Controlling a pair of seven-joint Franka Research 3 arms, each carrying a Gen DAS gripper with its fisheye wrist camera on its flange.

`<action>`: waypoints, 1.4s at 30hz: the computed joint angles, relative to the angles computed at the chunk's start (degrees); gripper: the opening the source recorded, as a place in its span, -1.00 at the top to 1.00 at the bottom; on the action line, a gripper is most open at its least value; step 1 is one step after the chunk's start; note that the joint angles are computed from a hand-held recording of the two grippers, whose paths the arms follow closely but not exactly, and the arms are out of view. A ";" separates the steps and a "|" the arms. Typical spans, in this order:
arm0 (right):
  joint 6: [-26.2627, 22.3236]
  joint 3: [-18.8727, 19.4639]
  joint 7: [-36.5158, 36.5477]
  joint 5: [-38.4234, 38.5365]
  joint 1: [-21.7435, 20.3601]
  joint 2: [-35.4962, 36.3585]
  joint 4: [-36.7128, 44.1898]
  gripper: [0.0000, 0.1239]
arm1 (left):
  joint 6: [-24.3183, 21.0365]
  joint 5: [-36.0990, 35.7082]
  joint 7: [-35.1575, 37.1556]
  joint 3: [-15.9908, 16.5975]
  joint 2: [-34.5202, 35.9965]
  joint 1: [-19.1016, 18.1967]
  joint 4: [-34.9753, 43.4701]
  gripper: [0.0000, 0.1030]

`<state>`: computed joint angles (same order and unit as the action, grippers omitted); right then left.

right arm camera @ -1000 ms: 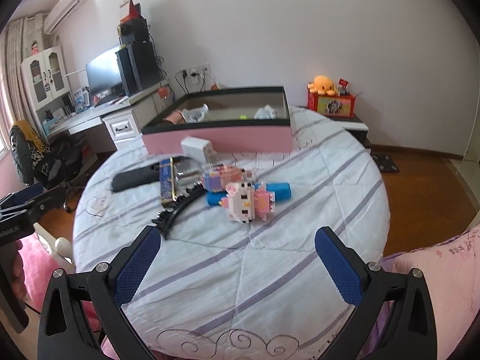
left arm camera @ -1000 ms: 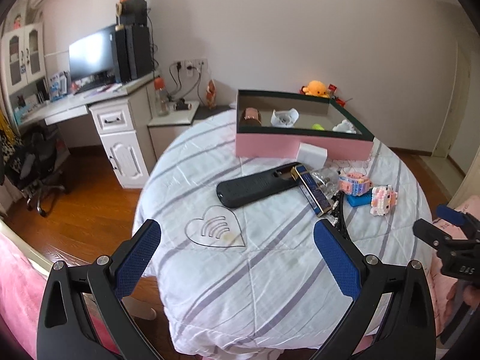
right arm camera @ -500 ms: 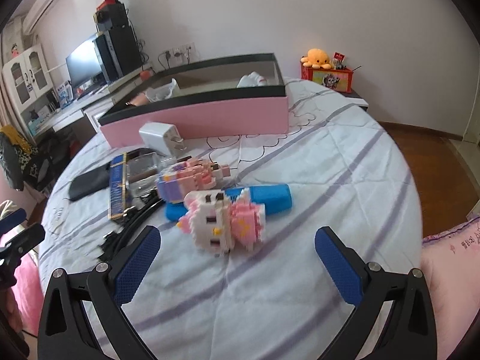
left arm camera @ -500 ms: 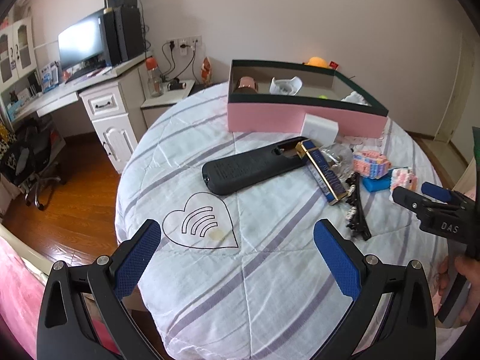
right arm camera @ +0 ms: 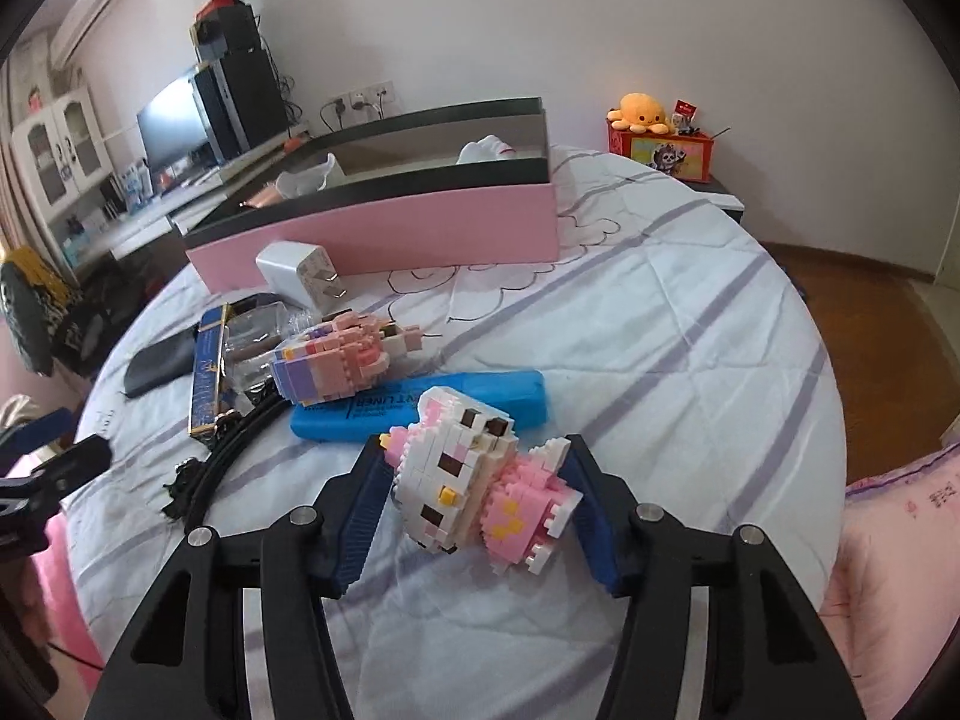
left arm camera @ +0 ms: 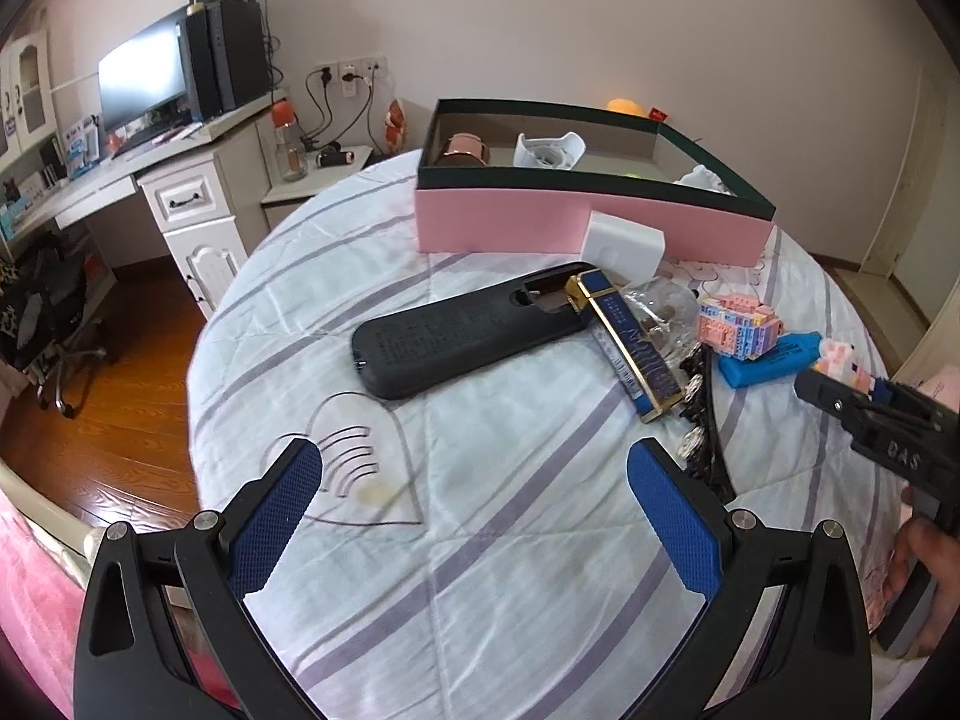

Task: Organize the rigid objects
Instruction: 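Grasp the blue-gold box with the left gripper while the right grasps the pink block figure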

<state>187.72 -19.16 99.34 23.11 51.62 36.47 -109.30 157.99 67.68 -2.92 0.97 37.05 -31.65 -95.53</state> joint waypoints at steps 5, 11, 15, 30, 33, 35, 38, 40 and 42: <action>1.62 2.83 -1.75 0.06 -2.53 -0.99 -1.48 0.06 | -0.68 -3.07 2.78 -0.75 3.18 -0.22 5.01 -1.00; 2.23 2.90 -3.67 1.81 -2.31 -0.05 -0.47 0.06 | -3.92 -9.30 8.68 -0.26 9.03 -1.51 14.19 -1.00; 2.82 5.11 -5.30 2.15 -4.32 -0.28 -0.48 0.06 | -5.75 -14.83 14.68 -0.75 12.45 -1.19 19.26 -0.88; 1.68 3.41 -7.13 4.36 -2.30 -0.40 -0.44 0.06 | -2.70 -22.24 24.79 0.74 11.79 -1.85 16.87 0.60; 1.88 3.40 -6.78 4.12 -1.93 -1.20 -1.45 0.06 | -0.22 -21.20 22.76 1.47 8.64 -2.02 11.60 0.60; 1.92 3.55 -6.76 4.01 -1.68 -1.69 -2.00 0.06 | 1.76 -20.25 21.10 1.69 6.19 -1.79 7.34 0.60; 1.79 3.44 -7.00 3.61 -0.74 -2.47 -2.84 0.06 | 4.14 -17.83 18.02 2.68 2.97 -2.22 1.72 0.60; 2.31 5.49 -7.50 2.98 -2.19 -3.10 -3.39 0.06 | 4.33 -15.87 15.81 3.23 1.70 -2.83 -0.37 0.59; 2.46 5.36 -7.65 3.30 -1.60 -3.08 -3.60 0.06 | 5.09 -13.82 13.52 3.60 1.05 -2.95 -1.58 0.57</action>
